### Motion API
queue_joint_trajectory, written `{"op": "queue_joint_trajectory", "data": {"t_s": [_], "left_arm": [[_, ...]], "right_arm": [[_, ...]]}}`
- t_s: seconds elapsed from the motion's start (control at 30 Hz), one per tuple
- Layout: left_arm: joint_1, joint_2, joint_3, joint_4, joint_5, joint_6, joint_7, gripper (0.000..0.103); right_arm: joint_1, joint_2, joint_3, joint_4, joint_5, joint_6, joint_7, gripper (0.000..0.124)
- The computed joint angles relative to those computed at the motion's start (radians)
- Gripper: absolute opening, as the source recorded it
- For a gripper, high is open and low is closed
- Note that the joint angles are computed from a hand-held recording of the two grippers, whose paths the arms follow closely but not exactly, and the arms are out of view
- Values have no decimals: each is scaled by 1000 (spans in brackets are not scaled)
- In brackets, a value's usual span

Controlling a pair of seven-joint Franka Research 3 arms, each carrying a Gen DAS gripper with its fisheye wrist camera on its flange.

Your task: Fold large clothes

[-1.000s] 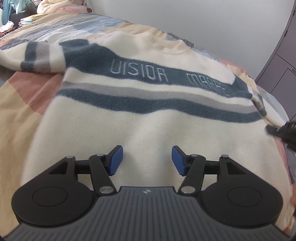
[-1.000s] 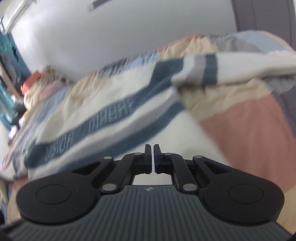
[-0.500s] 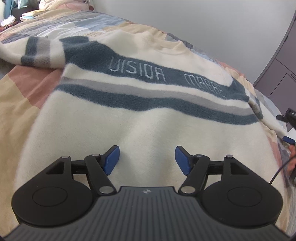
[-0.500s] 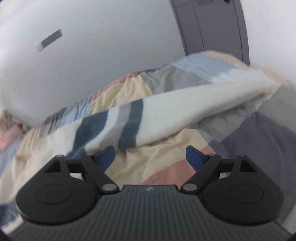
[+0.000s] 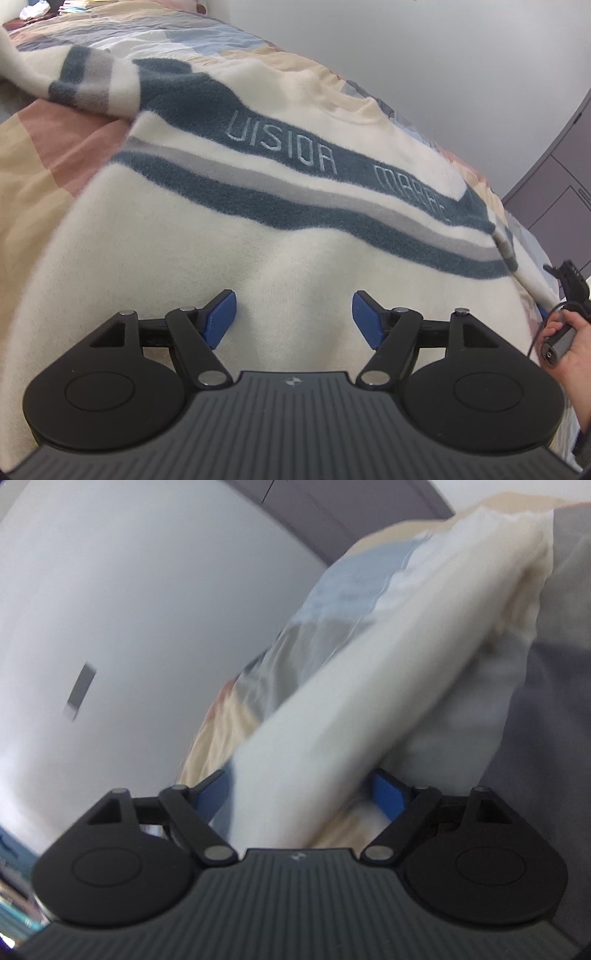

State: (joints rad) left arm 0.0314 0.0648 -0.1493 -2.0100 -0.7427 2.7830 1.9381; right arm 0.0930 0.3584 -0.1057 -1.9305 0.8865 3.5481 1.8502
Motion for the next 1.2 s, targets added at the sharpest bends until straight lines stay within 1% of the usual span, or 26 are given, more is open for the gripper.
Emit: {"op": "queue_joint_trajectory", "data": {"t_s": [0.03, 0.07, 0.1, 0.17, 0.2, 0.23, 0.27, 0.3, 0.33, 0.37, 0.4, 0.43, 0.47, 0.53, 0.6, 0.67, 0.7, 0.73, 0.77, 0.8, 0.9, 0.93, 0.97, 1.03, 1.1, 1.2], "left_arm": [[-1, 2, 0, 0, 4, 5, -6, 75], [-2, 4, -1, 0, 8, 13, -11, 75], [-4, 7, -2, -1, 18, 24, -19, 75], [-13, 12, -5, -9, 75, 68, -43, 75], [-21, 17, -4, -14, 138, 92, -68, 75], [-29, 22, -2, -17, 210, 112, -98, 75], [-36, 26, -1, -23, 277, 136, -128, 75], [-39, 29, -2, -29, 328, 157, -153, 75], [-38, 31, -7, -34, 357, 173, -162, 75], [-36, 33, -10, -36, 384, 182, -178, 75], [-34, 36, -10, -35, 413, 184, -203, 75], [-29, 39, -13, -30, 427, 180, -217, 75], [-24, 40, -16, -27, 438, 174, -229, 75], [-16, 38, -21, -22, 456, 158, -243, 75], [-15, 40, -19, -18, 485, 149, -267, 75], [-15, 40, -16, -16, 515, 140, -289, 75], [-16, 40, -14, -12, 535, 131, -297, 75], [-17, 44, -11, -1, 565, 118, -300, 75], [-19, 47, -6, 8, 600, 110, -304, 75], [-23, 50, 1, 12, 639, 112, -317, 75], [-17, 53, 5, 23, 681, 116, -339, 75], [-14, 55, 6, 30, 684, 113, -349, 75], [-9, 56, 3, 35, 676, 110, -352, 75], [7, 52, -8, 41, 636, 101, -332, 75], [11, 39, -6, 35, 623, 92, -341, 75], [18, -3, -16, -12, 545, 105, -253, 75]], "right_arm": [[-24, 18, 6, 4, -37, 23, 59, 84], [-80, 30, 48, 0, -101, 54, 126, 84], [-110, 49, 64, 8, -132, 84, 154, 84], [-112, 78, 40, 34, -146, 108, 150, 81], [-83, 93, -1, 62, -90, 103, 97, 78], [-46, 111, -49, 98, -11, 87, 21, 71], [-44, 124, -66, 119, 18, 73, -20, 53], [-15, 142, -110, 159, 108, 47, -103, 40], [26, 164, -168, 204, 231, 21, -206, 15], [34, 179, -191, 233, 285, 11, -249, 12], [12, 185, -180, 246, 268, 11, -249, 12], [12, 198, -198, 269, 271, -2, -295, 10], [39, 218, -244, 309, 322, -35, -384, 10], [53, 243, -298, 362, 348, -101, -476, 9], [44, 257, -318, 382, 260, -112, -450, 9], [98, 288, -417, 409, 284, -148, -462, 9], [99, 294, -428, 420, 280, -160, -455, 9], [80, 294, -415, 427, 248, -163, -437, 9], [88, 303, -437, 435, 226, -181, -429, 9], [130, 314, -495, 432, 213, -206, -423, 9], [186, 307, -557, 425, 165, -229, -397, 9], [198, 292, -562, 422, 141, -225, -400, 9], [229, 288, -596, 420, 121, -235, -392, 9], [335, 283, -717, 401, 84, -270, -356, 9], [407, 268, -781, 395, 32, -277, -347, 9], [496, 242, -842, 402, -47, -285, -346, 10]]}}
